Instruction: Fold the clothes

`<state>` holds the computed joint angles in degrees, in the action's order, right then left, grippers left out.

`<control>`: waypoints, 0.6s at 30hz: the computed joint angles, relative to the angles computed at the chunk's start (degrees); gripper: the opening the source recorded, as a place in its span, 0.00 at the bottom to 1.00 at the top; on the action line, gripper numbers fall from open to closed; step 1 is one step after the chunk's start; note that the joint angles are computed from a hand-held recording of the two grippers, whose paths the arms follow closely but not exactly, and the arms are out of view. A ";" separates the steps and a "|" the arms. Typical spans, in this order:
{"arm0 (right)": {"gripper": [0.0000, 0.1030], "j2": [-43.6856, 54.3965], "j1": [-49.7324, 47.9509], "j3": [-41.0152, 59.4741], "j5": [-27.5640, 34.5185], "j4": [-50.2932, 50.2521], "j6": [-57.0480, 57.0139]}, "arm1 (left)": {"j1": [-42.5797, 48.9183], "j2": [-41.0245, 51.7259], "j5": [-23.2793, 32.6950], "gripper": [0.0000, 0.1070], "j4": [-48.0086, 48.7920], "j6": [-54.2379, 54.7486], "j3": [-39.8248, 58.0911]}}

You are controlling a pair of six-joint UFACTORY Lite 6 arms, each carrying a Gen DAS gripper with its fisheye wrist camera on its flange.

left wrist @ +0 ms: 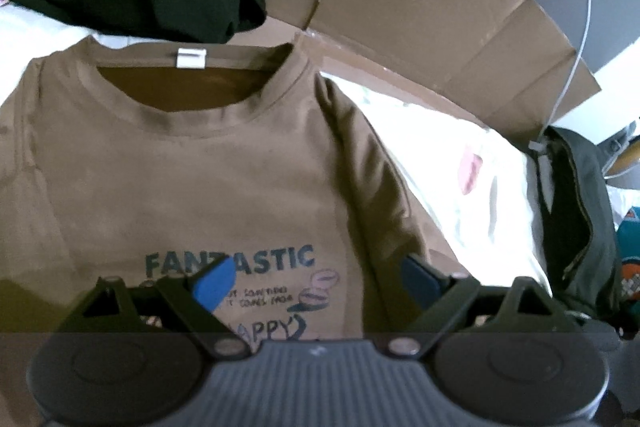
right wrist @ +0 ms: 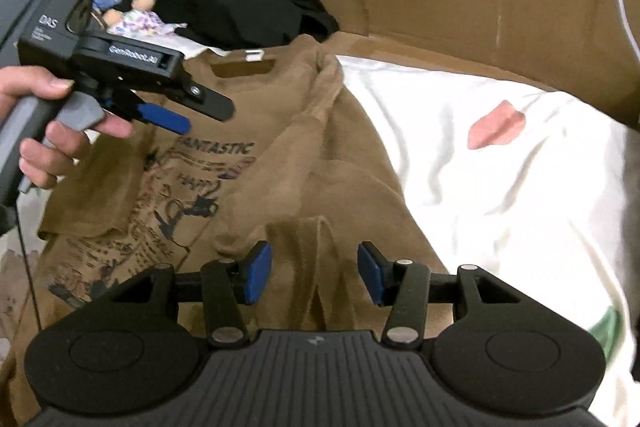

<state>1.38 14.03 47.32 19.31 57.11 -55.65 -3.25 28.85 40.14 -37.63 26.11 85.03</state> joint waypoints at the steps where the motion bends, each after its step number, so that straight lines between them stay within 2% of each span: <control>1: 0.51 1.07 -0.27 0.69 0.43 1.77 -2.69 | 0.04 -0.12 0.01 0.86 0.19 -0.15 -0.12; 5: 0.51 6.46 -1.44 4.98 3.45 7.06 -13.65 | 0.58 -1.40 -0.08 0.86 1.02 -0.64 -1.34; 6: 0.51 9.42 -2.30 7.67 5.94 7.05 -16.63 | 0.66 -1.59 -0.06 0.86 1.17 -0.77 -1.49; 10: 0.51 14.54 -3.05 13.10 10.12 3.20 -18.41 | 1.07 -3.51 -0.62 0.86 1.11 -0.67 -3.43; 14: 0.50 15.39 -4.19 15.17 13.81 0.29 -19.91 | 1.13 -4.58 -0.97 0.86 1.30 -0.73 -4.29; 15: 0.43 14.93 -4.51 15.04 14.47 -0.23 -20.53 | 1.02 -4.55 -1.03 0.86 1.76 -1.12 -4.16; 17: 0.12 13.74 -5.18 14.56 15.94 -0.96 -21.16 | 0.81 -4.41 -1.12 0.86 2.63 -1.98 -3.85; 18: 0.08 13.42 -5.42 14.49 16.52 -1.43 -21.10 | 0.71 -4.34 -1.16 0.86 3.10 -2.47 -3.70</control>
<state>14.81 8.61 61.81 35.83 55.68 -76.75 -2.54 24.51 38.98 -34.54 23.64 81.33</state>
